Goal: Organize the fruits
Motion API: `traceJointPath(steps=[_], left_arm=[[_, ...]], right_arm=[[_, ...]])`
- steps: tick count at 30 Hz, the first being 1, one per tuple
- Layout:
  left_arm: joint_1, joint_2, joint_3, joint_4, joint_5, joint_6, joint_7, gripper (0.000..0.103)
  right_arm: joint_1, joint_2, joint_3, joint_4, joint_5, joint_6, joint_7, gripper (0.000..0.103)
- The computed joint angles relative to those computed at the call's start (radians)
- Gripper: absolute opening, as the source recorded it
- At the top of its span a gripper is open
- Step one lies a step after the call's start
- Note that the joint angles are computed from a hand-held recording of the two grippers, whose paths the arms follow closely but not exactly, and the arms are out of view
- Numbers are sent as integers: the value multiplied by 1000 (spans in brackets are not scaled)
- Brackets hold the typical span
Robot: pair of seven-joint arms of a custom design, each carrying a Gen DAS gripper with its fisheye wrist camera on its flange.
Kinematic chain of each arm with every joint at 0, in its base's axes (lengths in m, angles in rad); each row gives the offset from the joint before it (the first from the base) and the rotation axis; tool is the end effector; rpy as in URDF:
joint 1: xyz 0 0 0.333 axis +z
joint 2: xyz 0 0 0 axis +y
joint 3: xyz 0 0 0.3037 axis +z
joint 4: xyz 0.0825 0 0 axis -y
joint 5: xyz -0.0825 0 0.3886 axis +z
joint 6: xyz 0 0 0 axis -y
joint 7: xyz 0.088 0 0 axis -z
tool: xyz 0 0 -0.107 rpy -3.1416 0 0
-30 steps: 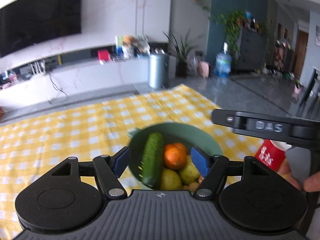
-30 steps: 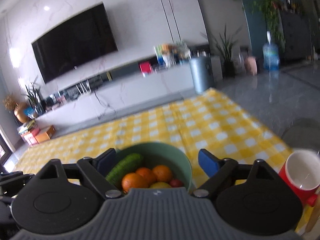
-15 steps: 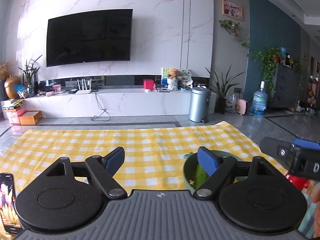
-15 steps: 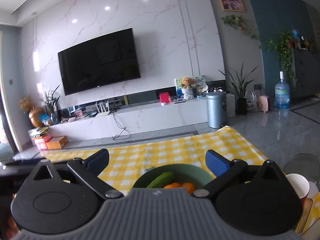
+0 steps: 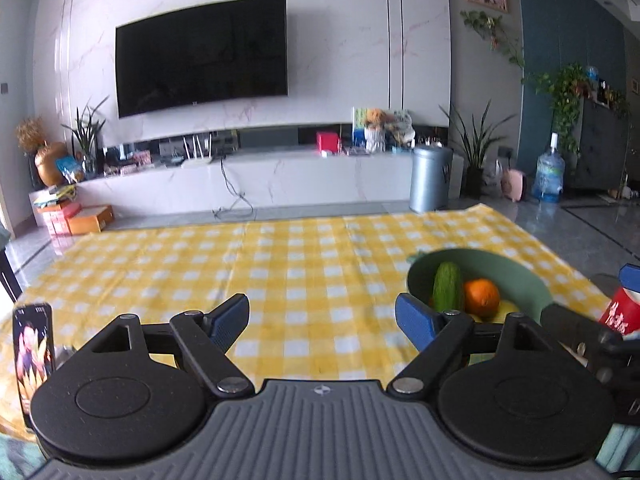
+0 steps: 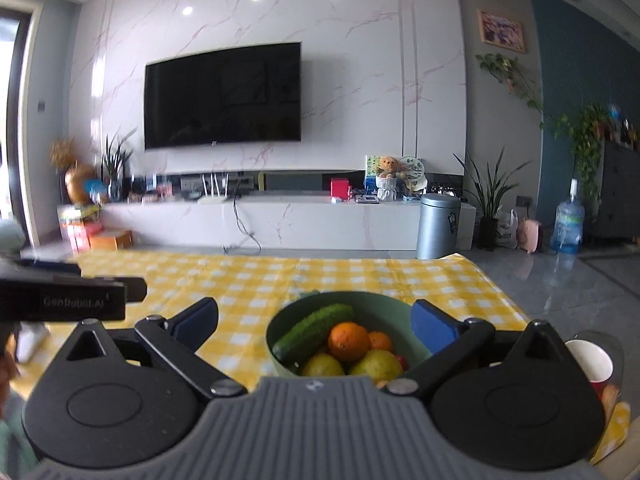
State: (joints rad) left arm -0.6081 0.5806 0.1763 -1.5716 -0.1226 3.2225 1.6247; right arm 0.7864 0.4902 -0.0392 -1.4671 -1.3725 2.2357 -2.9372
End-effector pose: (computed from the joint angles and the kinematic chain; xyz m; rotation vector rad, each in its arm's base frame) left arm 0.6648 -0.3266 0.4285 -1.2194 1.9296 -1.1222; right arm 0.5518 0.4784 0.4363 -1.3292 1.6761 -1.1532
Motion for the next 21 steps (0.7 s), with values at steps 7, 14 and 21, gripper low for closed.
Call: traceJointPath(steps=[7, 14, 21], left_arm=[[-3, 27, 15, 29, 42, -101, -60, 97], [-11, 46, 32, 64, 144, -195, -150, 97], [41, 47, -28, 80, 225, -245, -193, 97]], right_arm=[[-31, -5, 8, -42, 88, 31, 3, 99], [-82, -1, 14, -55, 186, 113, 36, 99], [-82, 14, -2, -43, 227, 139, 33, 99]])
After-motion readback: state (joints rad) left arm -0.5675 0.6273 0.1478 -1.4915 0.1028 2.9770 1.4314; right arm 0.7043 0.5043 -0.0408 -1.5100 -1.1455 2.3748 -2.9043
